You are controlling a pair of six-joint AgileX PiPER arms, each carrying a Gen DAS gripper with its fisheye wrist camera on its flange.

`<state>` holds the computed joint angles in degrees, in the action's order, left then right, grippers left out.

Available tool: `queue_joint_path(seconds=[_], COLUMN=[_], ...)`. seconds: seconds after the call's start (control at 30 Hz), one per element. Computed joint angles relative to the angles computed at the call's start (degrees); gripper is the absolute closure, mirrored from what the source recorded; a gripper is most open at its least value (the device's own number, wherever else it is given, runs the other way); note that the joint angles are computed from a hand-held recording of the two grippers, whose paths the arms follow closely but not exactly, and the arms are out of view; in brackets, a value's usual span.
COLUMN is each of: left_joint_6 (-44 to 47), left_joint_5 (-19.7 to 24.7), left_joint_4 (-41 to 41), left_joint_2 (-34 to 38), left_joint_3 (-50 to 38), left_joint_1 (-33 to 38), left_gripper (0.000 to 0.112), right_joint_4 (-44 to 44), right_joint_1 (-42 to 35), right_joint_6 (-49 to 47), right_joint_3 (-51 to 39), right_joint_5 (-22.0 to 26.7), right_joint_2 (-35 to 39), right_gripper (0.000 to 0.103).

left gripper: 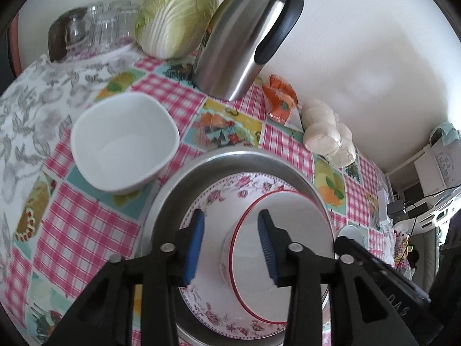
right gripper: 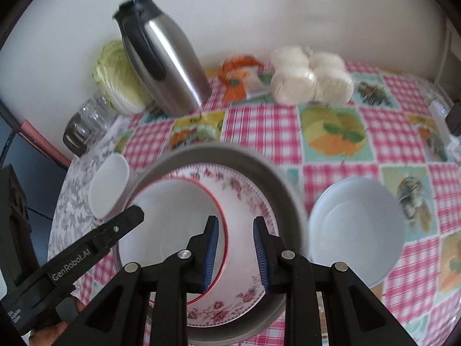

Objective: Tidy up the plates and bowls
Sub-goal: 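Open both tools and lift them away from the stacked bowl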

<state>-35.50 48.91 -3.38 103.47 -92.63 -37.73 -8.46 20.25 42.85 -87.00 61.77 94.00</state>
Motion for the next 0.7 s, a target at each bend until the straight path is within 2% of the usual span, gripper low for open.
queue_joint_path(seconds=[0.1, 0.13, 0.17, 0.23, 0.3, 0.43, 0.53, 0.7], left_joint_6=[-1.7, -2.1, -2.5, -3.8, -4.7, -5.6, -6.4, -8.0], left_joint_5=[0.5, 0.7, 0.9, 1.4, 1.9, 2.6, 2.8, 3.0], left_joint_4=[2.2, 2.7, 3.1, 4.4, 5.4, 6.2, 6.5, 7.8], left_joint_2=[-0.5, -0.7, -0.9, -1.0, -1.0, -0.7, -0.7, -1.0], left_joint_3=[-0.2, -0.2, -0.3, -0.3, -0.5, -0.5, -0.2, 0.3], left_joint_1=[-0.3, -0.3, -0.2, -0.4, -0.4, -0.3, -0.1, 0.0], left_gripper=[0.057, 0.056, 0.054, 0.050, 0.046, 0.045, 0.037, 0.035], right_joint_4=[-2.3, -2.8, -3.1, -4.3, -4.8, -4.7, -5.6, -6.5], right_joint_1=[0.5, 0.5, 0.5, 0.7, 0.9, 1.1, 1.6, 1.8], right_joint_6=[0.9, 1.3, 1.5, 2.0, 1.7, 1.4, 1.7, 2.2], right_joint_3=[-2.0, -2.3, -2.3, -2.6, -3.0, -3.0, -3.2, -3.2], right_joint_5=[2.7, 3.4, 3.8, 4.7, 5.5, 5.7, 6.1, 6.5], right_joint_2=[0.0, 0.0, -0.1, 0.1, 0.5, 0.9, 1.3, 1.6], right_gripper=[0.073, 0.066, 0.055, 0.045, 0.044, 0.031, 0.024, 0.015])
